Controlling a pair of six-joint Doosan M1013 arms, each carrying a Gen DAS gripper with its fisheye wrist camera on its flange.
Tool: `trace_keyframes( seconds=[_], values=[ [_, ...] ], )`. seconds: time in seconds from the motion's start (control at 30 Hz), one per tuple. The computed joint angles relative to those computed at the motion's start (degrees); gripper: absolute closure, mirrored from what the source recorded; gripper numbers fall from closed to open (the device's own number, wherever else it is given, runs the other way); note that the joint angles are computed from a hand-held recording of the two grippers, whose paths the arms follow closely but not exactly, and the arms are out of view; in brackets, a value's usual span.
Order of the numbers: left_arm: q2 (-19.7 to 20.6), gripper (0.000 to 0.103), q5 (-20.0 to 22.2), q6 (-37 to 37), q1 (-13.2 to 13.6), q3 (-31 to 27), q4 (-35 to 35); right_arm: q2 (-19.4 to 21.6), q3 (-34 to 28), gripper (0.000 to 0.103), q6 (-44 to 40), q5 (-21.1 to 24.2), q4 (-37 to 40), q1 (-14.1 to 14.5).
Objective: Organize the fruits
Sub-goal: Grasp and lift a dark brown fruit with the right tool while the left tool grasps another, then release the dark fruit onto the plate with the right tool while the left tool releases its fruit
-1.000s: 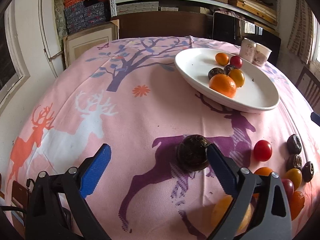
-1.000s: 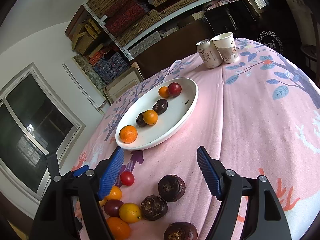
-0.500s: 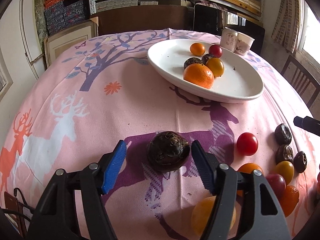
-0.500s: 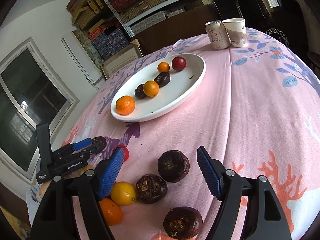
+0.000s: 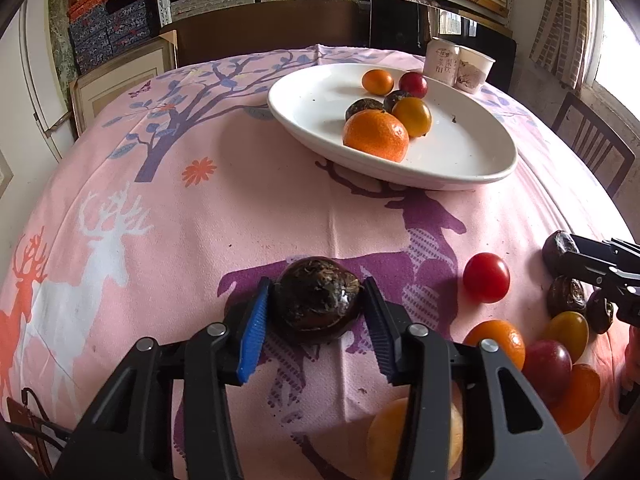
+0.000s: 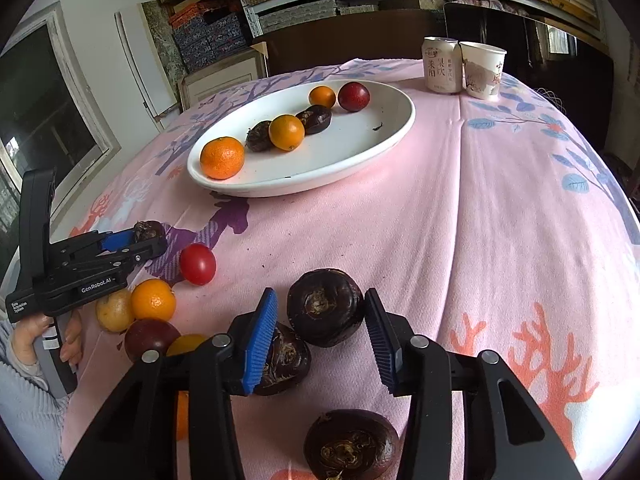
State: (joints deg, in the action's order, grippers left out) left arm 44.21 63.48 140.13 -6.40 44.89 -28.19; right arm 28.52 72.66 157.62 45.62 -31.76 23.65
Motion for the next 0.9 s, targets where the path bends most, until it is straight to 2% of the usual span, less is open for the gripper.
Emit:
trace_keyframes(
  seconds=[0.07, 0.3, 0.37, 0.5, 0.67, 0.8, 0.9],
  values=[
    [0.2, 0.058, 0.9, 0.4, 0.1, -0.3, -0.8, 0.0, 0.0, 0.063, 0.2, 0.3, -0.2, 0.0],
    [1.1, 0.058, 3.5, -1.0, 0.7, -2.0, -3.3, 0.0, 0.1, 0.064, -0.2, -0.8, 0.6, -0.2],
    [0.8, 0.059, 2.5, -1.0, 0.8, -1.3, -3.6, -0.3, 0.6, 0.064, 0.2, -2.1, 0.6, -0.3],
    [-0.4, 0.059, -0.7, -0.3, 1.2, 0.6, -5.5, -1.5, 2.3, 0.064, 6.4, -4.1, -5.6, 0.2],
    [-1.1, 0.059, -2.6, 0.0, 1.2, 0.9, -7.0, -3.1, 4.4, 0.064, 11.9, -7.4, -9.3, -0.1],
    [0.7, 0.059, -0.5, -1.5, 0.4, -4.8, -7.9, -3.8, 3.6, 0.064, 10.5, -9.6, -7.4, -1.4],
    [2.6, 0.059, -0.5, -3.0, -1.1, -10.0, -6.9, -3.0, 0.4, 0.064, 7.1, -8.1, -6.6, -2.3]
  ],
)
